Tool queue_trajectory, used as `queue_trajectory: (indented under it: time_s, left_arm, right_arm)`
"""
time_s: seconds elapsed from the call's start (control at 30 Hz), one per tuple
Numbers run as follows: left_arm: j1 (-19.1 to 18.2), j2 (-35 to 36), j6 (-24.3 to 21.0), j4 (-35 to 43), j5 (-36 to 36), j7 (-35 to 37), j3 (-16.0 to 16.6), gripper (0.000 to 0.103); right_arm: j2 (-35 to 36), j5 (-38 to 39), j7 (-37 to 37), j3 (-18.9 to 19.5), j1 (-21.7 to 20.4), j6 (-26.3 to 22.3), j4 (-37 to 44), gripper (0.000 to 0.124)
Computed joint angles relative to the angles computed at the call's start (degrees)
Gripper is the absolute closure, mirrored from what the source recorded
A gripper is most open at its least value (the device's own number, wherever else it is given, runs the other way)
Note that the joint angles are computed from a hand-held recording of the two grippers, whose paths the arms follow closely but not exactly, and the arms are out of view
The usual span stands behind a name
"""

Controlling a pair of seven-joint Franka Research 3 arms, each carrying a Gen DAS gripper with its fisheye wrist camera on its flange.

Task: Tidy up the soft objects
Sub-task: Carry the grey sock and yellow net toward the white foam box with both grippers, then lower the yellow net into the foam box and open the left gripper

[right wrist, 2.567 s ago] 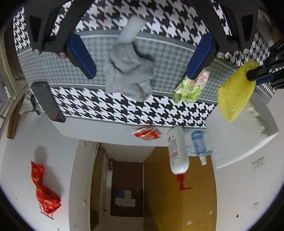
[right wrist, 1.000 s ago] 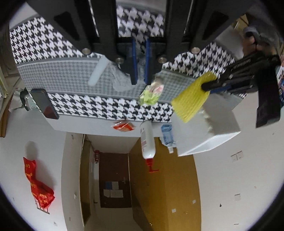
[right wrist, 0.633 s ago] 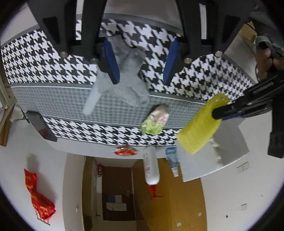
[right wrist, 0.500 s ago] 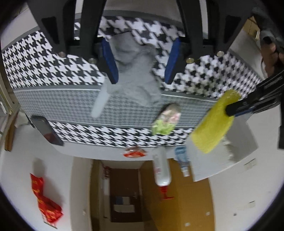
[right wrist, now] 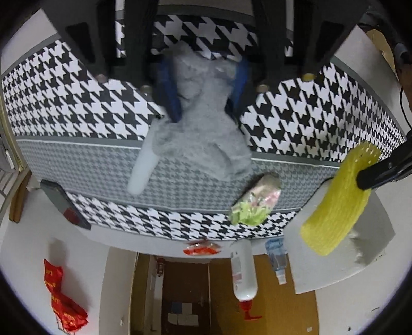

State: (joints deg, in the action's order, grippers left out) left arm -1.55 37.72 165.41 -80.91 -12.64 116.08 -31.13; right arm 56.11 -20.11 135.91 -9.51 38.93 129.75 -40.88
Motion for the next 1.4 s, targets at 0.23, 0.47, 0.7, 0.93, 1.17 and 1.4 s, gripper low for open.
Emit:
queue_trajectory:
  time_s: [0.23,0.47,0.7,0.93,1.17,1.4]
  left_arm:
    - [0.45,-0.47,0.95,-0.57,-0.04,0.21,-0.43,0.093]
    - [2.44,-1.85,3.19,-2.58,-0.39,2.05,-2.85,0.093]
    - [3.58,-2.85,4.66,-2.83,-0.24,2.8,-4.27,0.093]
    - [5.26,-2.64,5.18,-1.26,-0.1,4.66,-6.79,0.093]
    - [0.52,-2.45,5.05,3.28,2.66,0.13,-1.01,0.093]
    - [-0.46,-1.36,5.98,6.73,5.15,-2.82,0.51,0.093]
  right_arm:
    - [-5.93,-1.43,4.01,-0.68,0.25,8.28,-10.67,0.103]
    - [-11.0,-6.26,8.98,-2.81,2.05,15.67,-17.68,0.103]
    - [-12.48,-10.95,13.23,-4.56,3.67,18.64,-18.85,0.103]
    - [-12.68,-15.33,17.78,-6.75,4.82,21.44,-18.0,0.103]
    - [-11.38,-16.46,18.74,-6.53,3.97,21.77,-14.1,0.103]
    - [-7.88,-14.61,15.76,-6.12,2.62,21.07,-6.26,0.103]
